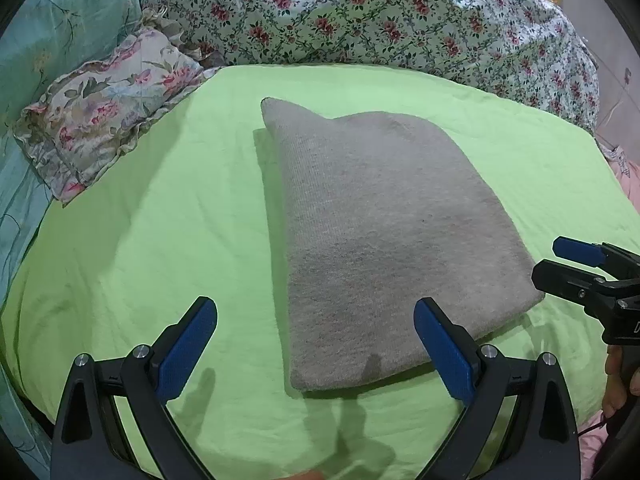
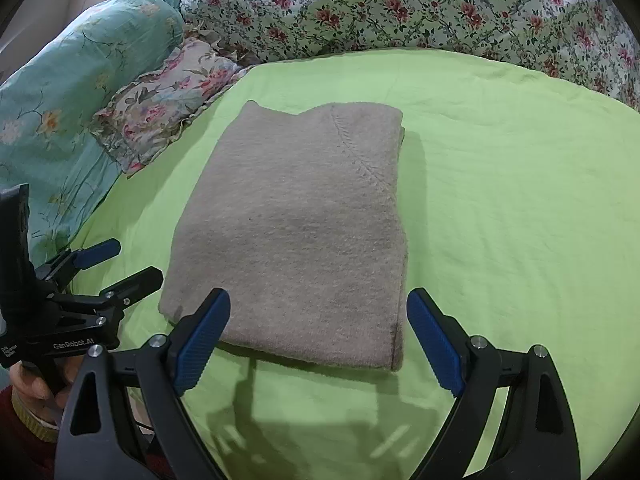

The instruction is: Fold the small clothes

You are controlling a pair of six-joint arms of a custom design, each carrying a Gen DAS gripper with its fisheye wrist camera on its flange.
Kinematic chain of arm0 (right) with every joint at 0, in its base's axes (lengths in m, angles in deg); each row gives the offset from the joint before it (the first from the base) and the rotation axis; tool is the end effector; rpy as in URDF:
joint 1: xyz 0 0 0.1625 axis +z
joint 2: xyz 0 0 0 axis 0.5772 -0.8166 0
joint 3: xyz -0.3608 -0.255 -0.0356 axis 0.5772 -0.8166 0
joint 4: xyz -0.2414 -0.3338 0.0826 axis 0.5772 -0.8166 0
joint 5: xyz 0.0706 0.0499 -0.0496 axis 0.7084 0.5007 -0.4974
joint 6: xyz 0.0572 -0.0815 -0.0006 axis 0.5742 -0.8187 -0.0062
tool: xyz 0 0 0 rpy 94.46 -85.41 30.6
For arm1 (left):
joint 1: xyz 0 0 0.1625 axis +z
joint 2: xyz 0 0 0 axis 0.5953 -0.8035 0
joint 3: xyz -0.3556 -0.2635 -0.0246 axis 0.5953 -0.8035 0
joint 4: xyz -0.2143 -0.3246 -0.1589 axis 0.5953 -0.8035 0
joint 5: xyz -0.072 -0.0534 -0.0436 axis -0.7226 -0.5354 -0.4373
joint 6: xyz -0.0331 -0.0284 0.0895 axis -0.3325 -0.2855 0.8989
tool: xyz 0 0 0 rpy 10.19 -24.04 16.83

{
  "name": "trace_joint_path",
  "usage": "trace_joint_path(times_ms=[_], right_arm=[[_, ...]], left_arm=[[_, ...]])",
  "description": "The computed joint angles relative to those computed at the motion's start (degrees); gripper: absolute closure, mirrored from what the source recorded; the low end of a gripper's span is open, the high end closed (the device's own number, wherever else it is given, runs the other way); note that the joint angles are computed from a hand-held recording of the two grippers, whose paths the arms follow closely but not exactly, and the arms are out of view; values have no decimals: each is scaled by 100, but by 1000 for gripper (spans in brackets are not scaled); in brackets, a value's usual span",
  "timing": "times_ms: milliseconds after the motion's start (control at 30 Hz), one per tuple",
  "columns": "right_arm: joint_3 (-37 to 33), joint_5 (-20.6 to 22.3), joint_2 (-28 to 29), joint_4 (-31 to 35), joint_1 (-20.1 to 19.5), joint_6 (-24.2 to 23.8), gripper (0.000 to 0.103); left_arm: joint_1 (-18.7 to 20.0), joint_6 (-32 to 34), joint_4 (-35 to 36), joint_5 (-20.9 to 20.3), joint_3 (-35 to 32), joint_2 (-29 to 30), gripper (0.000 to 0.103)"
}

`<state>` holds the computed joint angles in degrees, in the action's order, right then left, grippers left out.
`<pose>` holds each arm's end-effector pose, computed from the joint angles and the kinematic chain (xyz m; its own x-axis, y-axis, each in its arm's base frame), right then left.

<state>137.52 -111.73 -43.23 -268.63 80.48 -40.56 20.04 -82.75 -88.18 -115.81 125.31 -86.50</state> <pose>0.3168 -0.4339 0.0005 -0.7672 -0.4778 0.4280 -0.6207 0.7213 -0.3073 -0.0060 -0.4113 0.2472 -0.6647 -0.1803 -0.7251 0.3888 0.7453 -0.5417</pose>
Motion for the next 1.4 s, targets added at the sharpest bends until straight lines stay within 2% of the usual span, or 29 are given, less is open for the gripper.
trace_joint_path(times_ms=[1400], right_arm=[[-10, -35, 49, -30, 0, 51, 13]], left_arm=[[-65, -156, 86, 34, 43, -55, 4]])
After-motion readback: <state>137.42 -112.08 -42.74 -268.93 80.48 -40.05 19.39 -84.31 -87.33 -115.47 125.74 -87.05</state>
